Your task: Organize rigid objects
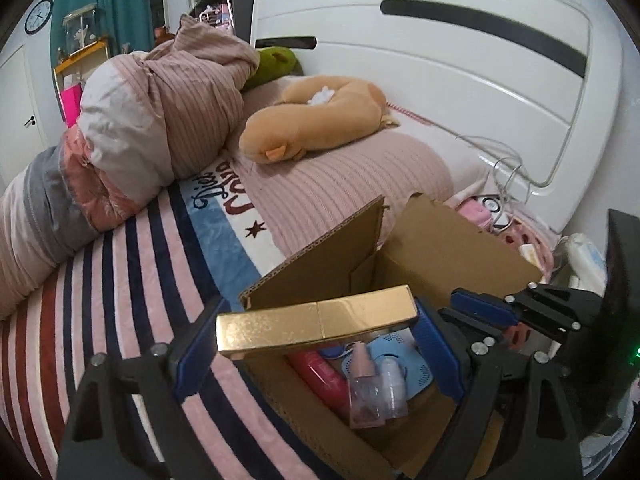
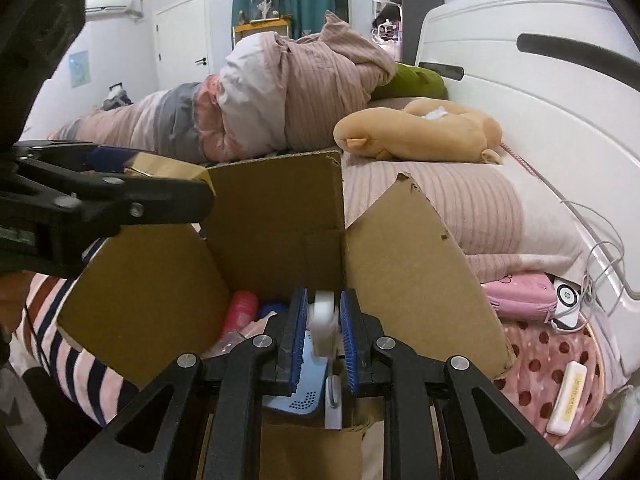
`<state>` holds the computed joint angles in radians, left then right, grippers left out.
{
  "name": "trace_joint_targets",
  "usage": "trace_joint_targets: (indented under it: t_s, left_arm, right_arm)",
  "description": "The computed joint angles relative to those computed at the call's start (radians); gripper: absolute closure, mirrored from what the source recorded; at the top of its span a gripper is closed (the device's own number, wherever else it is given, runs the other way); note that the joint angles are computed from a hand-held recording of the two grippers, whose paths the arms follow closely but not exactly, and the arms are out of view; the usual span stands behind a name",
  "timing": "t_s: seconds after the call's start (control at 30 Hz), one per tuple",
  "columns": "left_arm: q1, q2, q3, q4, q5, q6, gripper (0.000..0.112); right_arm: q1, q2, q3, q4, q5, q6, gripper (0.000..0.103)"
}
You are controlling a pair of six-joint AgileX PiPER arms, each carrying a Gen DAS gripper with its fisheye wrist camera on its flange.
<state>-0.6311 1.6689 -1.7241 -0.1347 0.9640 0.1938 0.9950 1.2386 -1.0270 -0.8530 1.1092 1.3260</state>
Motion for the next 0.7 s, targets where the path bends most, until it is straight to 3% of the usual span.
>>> trace_joint_targets:
  t_s: [0.43,0.7]
  left_arm:
    - [-0.044,0.061,-0.014,0.119,-0.017,-0.058,0.024]
    - [-0.033,0.063,-0.013,0.091,-0.012,-0.047,0.021]
  right_arm:
    - [-0.023,-0.003,0.011,0.009,-0.049,-0.015,0.090]
    - [-0.026,0.004,-0.001,0.013,-0.046,-0.030,0.089]
